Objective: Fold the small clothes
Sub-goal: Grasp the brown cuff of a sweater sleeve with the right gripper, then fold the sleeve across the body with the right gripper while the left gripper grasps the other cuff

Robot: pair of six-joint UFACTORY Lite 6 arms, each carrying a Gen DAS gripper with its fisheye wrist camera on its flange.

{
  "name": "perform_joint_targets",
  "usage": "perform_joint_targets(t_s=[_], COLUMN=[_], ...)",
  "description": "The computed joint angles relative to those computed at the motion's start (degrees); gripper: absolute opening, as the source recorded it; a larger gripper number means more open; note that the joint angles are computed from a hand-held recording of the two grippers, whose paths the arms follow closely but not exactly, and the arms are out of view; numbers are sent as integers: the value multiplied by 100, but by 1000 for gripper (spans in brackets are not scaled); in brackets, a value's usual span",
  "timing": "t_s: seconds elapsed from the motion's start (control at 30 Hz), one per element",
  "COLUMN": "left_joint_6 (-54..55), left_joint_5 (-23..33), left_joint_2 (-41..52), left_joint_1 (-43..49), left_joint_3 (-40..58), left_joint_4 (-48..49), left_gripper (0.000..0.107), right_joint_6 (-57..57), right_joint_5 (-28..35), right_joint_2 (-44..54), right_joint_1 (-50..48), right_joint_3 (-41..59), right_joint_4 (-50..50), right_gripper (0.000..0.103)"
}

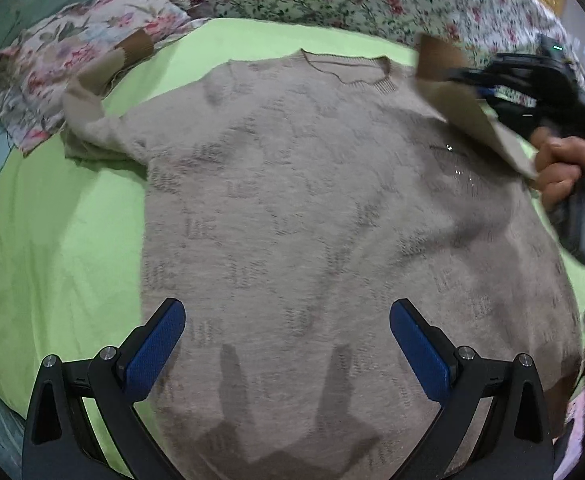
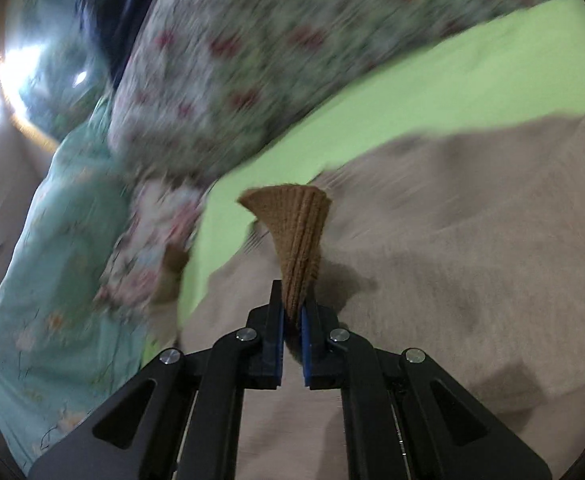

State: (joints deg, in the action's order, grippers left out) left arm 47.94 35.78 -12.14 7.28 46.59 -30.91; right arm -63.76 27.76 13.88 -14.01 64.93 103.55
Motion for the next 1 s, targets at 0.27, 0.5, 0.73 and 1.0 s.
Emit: perform_joint_targets(t_s=[0.27, 0.5, 0.73, 1.0], left_joint_6=[916, 1031, -147, -228], left_joint_5=[612, 811, 1319, 1163], left_joint_2=[882, 2370, 5029, 5591], left_joint_1=[670, 309, -477, -707], left_joint_3=[754, 2155, 4985, 5859], left_joint_4=[-999, -1690, -1521, -1746], left_gripper=[102, 102, 98, 6], right_joint_6=[654, 411, -795, 524], right_joint_5=[-84, 224, -19, -247], right_joint_2=[1928, 1558, -1267, -3761], right_joint_1=[1449, 1382, 796, -654], right_joint_3=[1923, 1280, -1542, -3412], right_joint_4=[-276, 45, 1189, -399], right_gripper=[11, 42, 47, 51])
